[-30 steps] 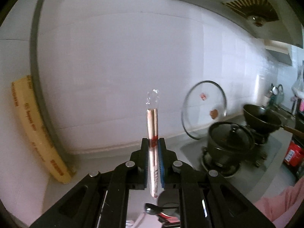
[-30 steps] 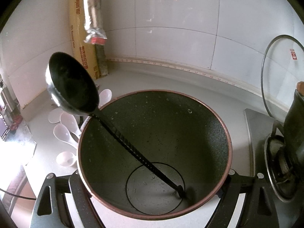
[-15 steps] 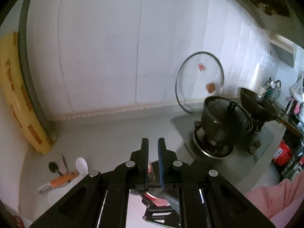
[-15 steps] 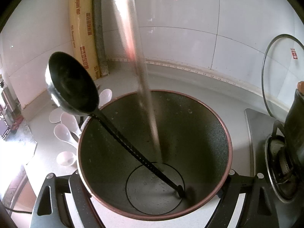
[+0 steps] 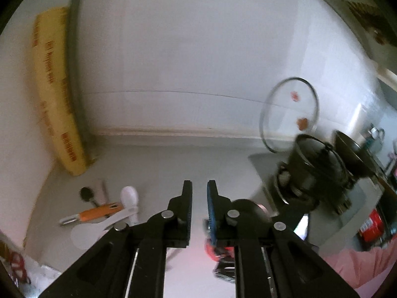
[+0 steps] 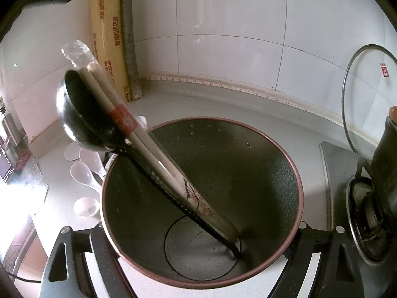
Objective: Organize utensils
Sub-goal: 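Open the left tool to release the chopsticks inside the canister, then move the left tool back over the utensil pile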
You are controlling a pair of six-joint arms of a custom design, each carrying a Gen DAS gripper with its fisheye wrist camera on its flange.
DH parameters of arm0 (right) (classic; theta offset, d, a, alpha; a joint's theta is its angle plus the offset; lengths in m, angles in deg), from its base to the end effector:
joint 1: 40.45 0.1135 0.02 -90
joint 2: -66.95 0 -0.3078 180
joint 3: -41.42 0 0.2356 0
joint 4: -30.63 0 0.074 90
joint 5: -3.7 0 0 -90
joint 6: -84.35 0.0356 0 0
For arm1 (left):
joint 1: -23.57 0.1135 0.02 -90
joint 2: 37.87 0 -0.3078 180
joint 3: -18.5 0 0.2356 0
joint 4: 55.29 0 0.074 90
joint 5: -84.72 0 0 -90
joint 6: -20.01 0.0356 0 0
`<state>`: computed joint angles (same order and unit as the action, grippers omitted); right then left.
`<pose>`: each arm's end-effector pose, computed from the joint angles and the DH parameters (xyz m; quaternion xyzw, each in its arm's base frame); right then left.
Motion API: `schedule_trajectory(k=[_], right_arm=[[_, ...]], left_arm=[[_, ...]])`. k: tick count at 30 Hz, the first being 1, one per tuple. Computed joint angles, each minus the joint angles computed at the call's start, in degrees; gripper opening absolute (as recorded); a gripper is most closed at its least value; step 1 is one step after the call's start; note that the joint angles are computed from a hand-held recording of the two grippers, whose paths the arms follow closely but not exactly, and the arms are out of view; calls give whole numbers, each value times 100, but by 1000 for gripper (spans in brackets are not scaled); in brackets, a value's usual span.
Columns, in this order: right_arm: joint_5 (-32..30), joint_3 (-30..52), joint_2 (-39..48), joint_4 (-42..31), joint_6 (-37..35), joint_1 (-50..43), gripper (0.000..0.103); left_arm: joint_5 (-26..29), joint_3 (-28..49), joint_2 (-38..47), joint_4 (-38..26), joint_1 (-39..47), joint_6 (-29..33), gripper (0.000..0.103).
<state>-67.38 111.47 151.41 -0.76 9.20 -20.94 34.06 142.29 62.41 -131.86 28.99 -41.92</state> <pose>0.2805 0.0872 0.2840 0.0246 0.9157 -0.0359 0.3995 0.3525 0.0108 0.4292 0.2800 0.8548 -0.2198 0.3777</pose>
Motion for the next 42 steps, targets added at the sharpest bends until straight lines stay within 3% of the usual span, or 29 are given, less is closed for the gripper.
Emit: schedule_trajectory(k=[3,11,13,24,28,32,36,42], right_arm=[[15,-5,-4,1,19,-8,90],[101,-131,-104,51,157,-14,90],[117,-146,-140,31,177,-44,90],[193,-147,-119,46,203,-69,90],[184,-132,-112,39,189,-82,90],[163,-137,-118,43,171,-102,90],[167,-127,-123,26,179,-101,90],[184,-141,-139,18,185,-102,90]], left_arm=[[-199,-61,64,210,199,-233,31],[-854,-351,302,548,526,-647,49],[-939,-436,370,556,609,-685,61],[-1568,-872,720,772,897,-1027,73],[-1604,-953,865,824,1027,-1307,86],[-1696,-1117,915,931,1126,-1484,89],[-1790,-1369,945,1161,1171,-1684,100],[-1772,-1741,987,1316,1113,-1645,100]])
